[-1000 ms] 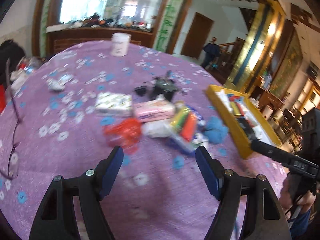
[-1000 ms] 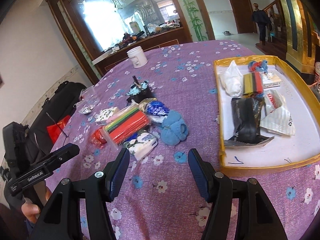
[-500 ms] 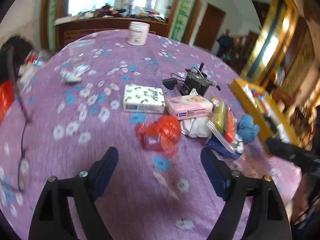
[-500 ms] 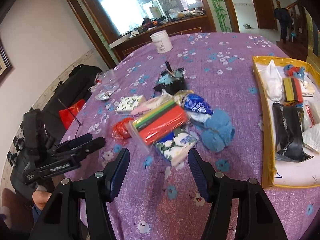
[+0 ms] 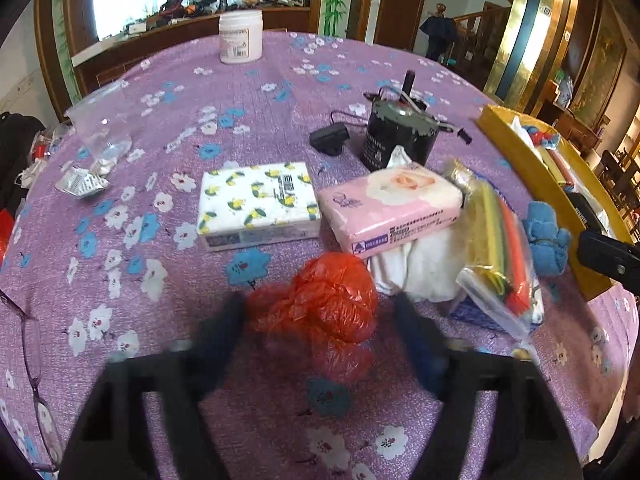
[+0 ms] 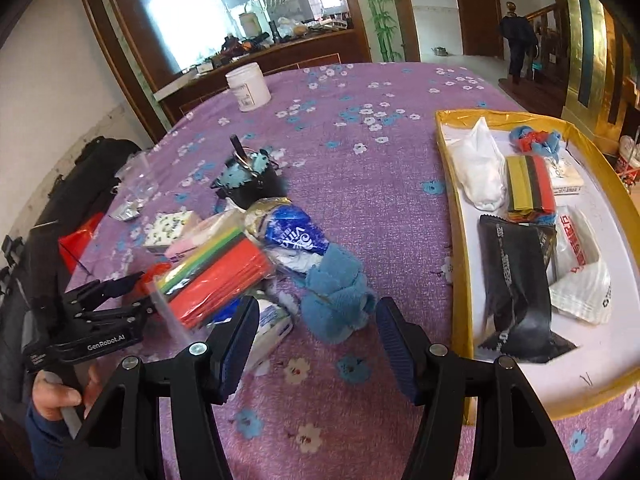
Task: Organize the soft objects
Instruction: 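Grasp the red plastic bag with the left gripper while the right grasps the blue knitted cloth, then carry the red bag and blue cloth into the tray and open both grippers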
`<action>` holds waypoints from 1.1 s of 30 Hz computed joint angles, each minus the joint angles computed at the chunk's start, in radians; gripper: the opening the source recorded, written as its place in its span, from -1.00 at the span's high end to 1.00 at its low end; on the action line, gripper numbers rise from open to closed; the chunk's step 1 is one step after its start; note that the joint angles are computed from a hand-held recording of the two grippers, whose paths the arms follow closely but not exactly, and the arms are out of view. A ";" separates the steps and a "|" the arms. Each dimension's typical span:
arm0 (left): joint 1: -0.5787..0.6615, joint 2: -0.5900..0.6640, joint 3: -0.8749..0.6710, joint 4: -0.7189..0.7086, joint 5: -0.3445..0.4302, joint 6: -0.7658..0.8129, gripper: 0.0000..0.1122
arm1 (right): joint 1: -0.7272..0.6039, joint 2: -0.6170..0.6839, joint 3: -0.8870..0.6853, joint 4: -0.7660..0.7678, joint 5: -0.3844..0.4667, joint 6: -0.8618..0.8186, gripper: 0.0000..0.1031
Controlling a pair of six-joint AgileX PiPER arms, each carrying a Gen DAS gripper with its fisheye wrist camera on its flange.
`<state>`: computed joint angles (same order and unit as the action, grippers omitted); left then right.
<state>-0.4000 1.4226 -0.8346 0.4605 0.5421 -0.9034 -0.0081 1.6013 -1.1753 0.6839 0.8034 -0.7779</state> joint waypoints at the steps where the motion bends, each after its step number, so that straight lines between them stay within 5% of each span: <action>1: 0.008 0.007 -0.001 -0.018 -0.005 0.015 0.09 | 0.018 0.009 -0.009 -0.033 -0.015 0.026 -0.26; 6: -0.003 -0.007 0.011 0.006 -0.004 -0.026 0.21 | 0.095 0.047 -0.018 -0.173 -0.103 0.136 -0.25; 8: -0.016 -0.041 0.040 0.013 -0.018 -0.055 0.22 | 0.103 0.071 -0.024 -0.200 -0.111 0.158 -0.13; 9: -0.023 -0.051 0.047 0.024 -0.019 -0.073 0.22 | 0.105 0.077 -0.022 -0.209 -0.115 0.163 0.12; 18: -0.216 -0.226 0.116 0.229 -0.018 -0.391 0.22 | -0.016 -0.062 0.162 0.147 -0.125 -0.241 0.26; 25: -0.390 -0.136 0.066 0.466 -0.039 -0.710 0.22 | -0.148 -0.132 0.291 0.483 -0.129 -0.603 0.26; 33: -0.403 -0.007 0.018 0.535 -0.077 -0.805 0.22 | -0.252 -0.060 0.238 0.522 0.023 -0.587 0.26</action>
<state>-0.8028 1.4156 -0.8165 0.9957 0.4654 -1.7083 -0.2601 1.5409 -0.9376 1.2056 0.8267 -1.3651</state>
